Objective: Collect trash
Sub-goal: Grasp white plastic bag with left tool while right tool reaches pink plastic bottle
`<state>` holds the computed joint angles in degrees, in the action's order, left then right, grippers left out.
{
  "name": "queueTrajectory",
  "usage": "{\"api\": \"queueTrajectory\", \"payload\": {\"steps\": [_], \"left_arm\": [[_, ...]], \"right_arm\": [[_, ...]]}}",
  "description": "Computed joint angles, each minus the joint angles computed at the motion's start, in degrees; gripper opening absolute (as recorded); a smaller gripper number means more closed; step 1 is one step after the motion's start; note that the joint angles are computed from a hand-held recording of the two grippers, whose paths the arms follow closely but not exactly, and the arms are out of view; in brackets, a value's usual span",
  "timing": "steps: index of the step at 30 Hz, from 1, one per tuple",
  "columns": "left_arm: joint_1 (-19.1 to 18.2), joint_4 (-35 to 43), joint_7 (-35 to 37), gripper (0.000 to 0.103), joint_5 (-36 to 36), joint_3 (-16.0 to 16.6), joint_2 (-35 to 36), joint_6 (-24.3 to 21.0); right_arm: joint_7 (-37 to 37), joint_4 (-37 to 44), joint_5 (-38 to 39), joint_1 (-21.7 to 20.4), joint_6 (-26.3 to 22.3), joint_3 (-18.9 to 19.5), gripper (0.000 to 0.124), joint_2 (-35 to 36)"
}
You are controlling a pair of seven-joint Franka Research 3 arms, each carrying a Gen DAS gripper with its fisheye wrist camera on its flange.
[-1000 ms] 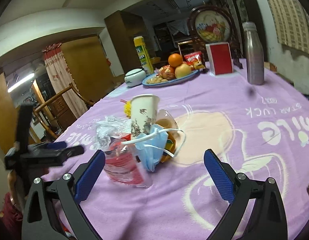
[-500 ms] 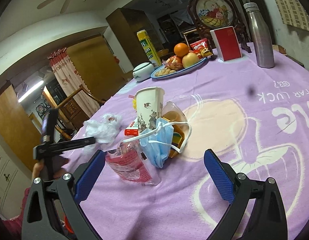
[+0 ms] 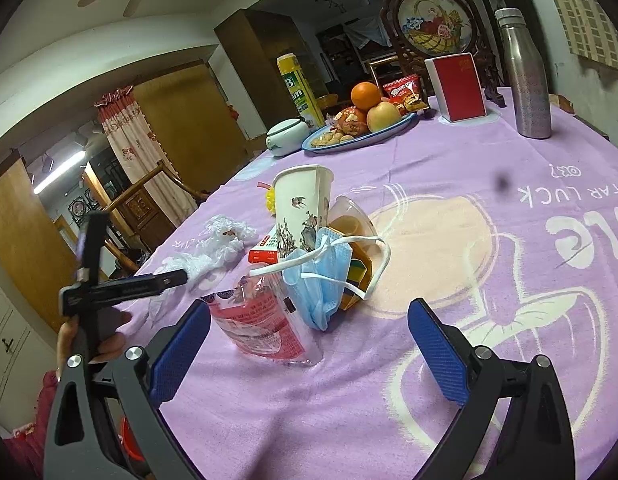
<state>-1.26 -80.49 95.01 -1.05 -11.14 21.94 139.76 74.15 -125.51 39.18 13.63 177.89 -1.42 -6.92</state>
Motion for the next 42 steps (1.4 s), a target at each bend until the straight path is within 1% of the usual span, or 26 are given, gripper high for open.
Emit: {"api": "queueTrajectory", "payload": {"steps": [2,3,4,5,6,7,9,11,13,14,15,16,17,18,19,21,24,29,30,32,34,36,37,38,40,42], "left_arm": [[0.5,3.4,-0.6,0.096,-1.8,-0.4,2.3,-2.0],[1.0,3.9,-0.1,0.09,-3.1,-1.0,2.7,-2.2],[1.8,4.2,1.1,0.071,-5.1,-1.8,2.9,-2.3],[3.1,4.8,3.6,0.06,-8.0,-3.2,3.2,-3.3],[4.1,4.4,5.5,0.045,-10.5,-4.1,2.9,-3.7],[4.9,3.6,7.1,0.041,-12.8,-4.7,2.2,-3.4],[5.9,-0.6,10.6,0.039,-16.6,-5.2,-0.8,-0.5],[6.5,-5.1,13.6,0.039,-19.5,-5.0,-4.6,2.5],[7.0,-7.7,16.3,0.039,-23.1,-4.6,-7.1,3.3],[7.5,-9.5,18.0,0.039,-25.5,-4.4,-8.9,3.8],[7.3,-10.4,18.9,0.039,-26.7,-3.8,-10.0,4.1],[7.4,-11.9,20.3,0.039,-28.4,-3.2,-11.5,4.7],[7.3,-13.2,21.5,0.039,-29.7,-2.6,-12.7,5.2],[6.9,-13.9,22.1,0.039,-30.5,-1.9,-13.5,5.5],[6.7,-15.0,23.1,0.039,-31.7,-1.3,-14.5,5.8],[6.2,-16.3,24.5,0.039,-33.7,-0.1,-15.6,5.6],[5.6,-17.8,26.1,0.039,-35.9,1.2,-16.5,5.4],[5.1,-19.2,27.5,0.039,-37.5,2.6,-17.0,5.3],[5.0,-19.2,27.4,0.039,-37.6,2.7,-16.8,5.4],[5.2,-19.2,27.5,0.039,-38.0,3.0,-16.8,5.0],[5.4,-19.8,27.8,0.039,-38.3,3.3,-17.2,5.0],[5.5,-20.6,27.8,0.039,-38.3,3.6,-17.8,5.2],[5.5,-21.1,28.0,0.039,-38.5,3.7,-18.1,5.3],[5.6,-21.6,28.1,0.039,-38.5,3.9,-18.6,5.4],[5.5,-22.7,28.3,0.039,-38.7,4.4,-19.6,5.8],[5.5,-24.0,29.1,0.039,-39.4,4.9,-20.8,6.1]], "right_arm": [[-0.8,0.3,1.1,0.4,-0.5,-0.4,0.097,0.1],[-1.4,0.5,2.0,0.6,-0.9,-0.7,0.097,0.2],[-1.6,0.7,2.3,0.5,-1.1,-0.7,0.097,0.3],[-1.1,0.6,1.9,0.2,-1.1,-0.4,0.097,0.2],[-0.8,0.7,1.4,-0.1,-1.1,-0.2,0.097,0.3],[-1.3,0.7,1.7,0.1,-1.1,-0.3,0.097,0.3],[-0.2,0.1,-1.3,-0.8,0.1,0.9,0.097,0.1],[3.3,-1.1,-7.9,-3.0,2.1,3.3,0.097,-0.3],[12.2,-2.7,-21.0,-9.6,3.8,9.2,0.097,-0.7],[15.1,-3.1,-25.9,-10.8,3.9,10.3,0.097,-0.8],[15.3,-3.0,-26.7,-10.0,3.4,9.8,0.097,-0.8],[11.8,-2.7,-23.5,-7.2,2.7,8.0,0.095,-0.8],[7.1,-2.2,-19.2,-2.6,1.8,4.5,0.092,-0.8],[4.7,-1.8,-17.0,-0.1,1.0,2.5,0.092,-0.8],[3.6,-1.4,-15.8,0.8,0.3,2.1,0.092,-0.8],[6.2,-0.6,-18.3,-1.0,-0.8,3.6,0.092,-0.3],[15.7,1.3,-28.0,-5.3,-3.5,7.0,0.092,1.0],[25.7,6.6,-39.9,-5.5,-8.8,6.7,0.092,4.9],[28.6,8.3,-43.4,-5.3,-11.0,6.3,0.092,5.9],[30.1,10.9,-45.3,-4.1,-14.9,5.3,0.09,7.6],[27.8,11.7,-42.3,-3.2,-15.8,4.5,0.076,8.2],[26.6,11.0,-40.5,-2.6,-14.8,3.9,0.04,7.9],[24.6,10.9,-37.9,-2.5,-14.8,3.8,0.029,7.9],[21.4,10.9,-33.8,-2.3,-15.0,3.9,0.012,7.9],[14.1,10.5,-24.0,-2.0,-14.3,4.2,0.007,7.2],[11.8,9.2,-22.3,-1.4,-12.4,4.3,0.007,5.9]]}}
